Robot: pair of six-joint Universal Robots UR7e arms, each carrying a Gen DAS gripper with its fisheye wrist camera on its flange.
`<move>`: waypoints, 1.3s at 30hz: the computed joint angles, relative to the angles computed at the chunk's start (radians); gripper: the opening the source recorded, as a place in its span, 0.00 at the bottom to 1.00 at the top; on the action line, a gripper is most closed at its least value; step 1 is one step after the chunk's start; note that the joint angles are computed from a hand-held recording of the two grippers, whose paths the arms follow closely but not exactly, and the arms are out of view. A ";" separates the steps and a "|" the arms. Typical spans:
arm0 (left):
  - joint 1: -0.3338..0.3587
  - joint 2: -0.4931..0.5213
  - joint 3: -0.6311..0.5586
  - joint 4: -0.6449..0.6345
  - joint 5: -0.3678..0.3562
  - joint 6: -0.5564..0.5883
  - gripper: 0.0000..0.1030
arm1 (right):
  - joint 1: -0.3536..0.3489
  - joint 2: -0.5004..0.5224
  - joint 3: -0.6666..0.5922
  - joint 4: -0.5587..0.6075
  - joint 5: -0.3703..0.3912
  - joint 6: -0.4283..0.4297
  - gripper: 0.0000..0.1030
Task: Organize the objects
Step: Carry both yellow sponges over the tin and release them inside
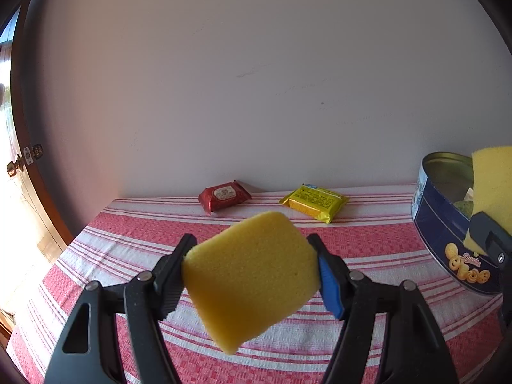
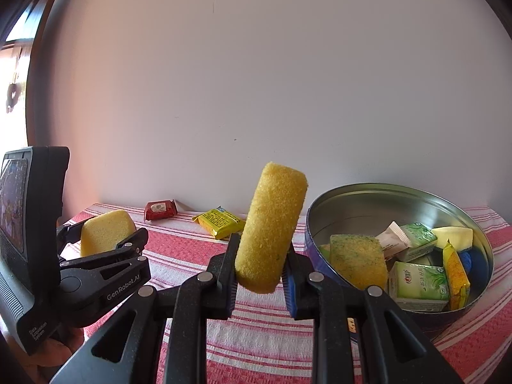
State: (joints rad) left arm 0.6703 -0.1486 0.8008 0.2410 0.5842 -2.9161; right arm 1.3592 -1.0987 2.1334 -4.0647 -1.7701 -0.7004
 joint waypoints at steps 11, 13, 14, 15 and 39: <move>-0.048 -0.015 0.068 -0.038 0.011 -0.037 0.68 | -0.059 -0.063 0.076 -0.054 0.049 -0.041 0.25; -0.055 -0.011 0.068 -0.036 0.016 -0.045 0.68 | -0.068 -0.079 0.090 -0.061 0.061 -0.037 0.25; -0.060 -0.009 0.067 -0.034 0.018 -0.049 0.68 | -0.076 -0.090 0.096 -0.059 0.071 -0.034 0.25; -0.065 -0.007 0.067 -0.034 0.019 -0.052 0.68 | -0.081 -0.098 0.102 -0.062 0.077 -0.033 0.25; -0.146 0.188 -0.265 0.136 0.101 -0.100 0.68 | -0.224 -0.279 0.115 -0.032 0.177 0.014 0.25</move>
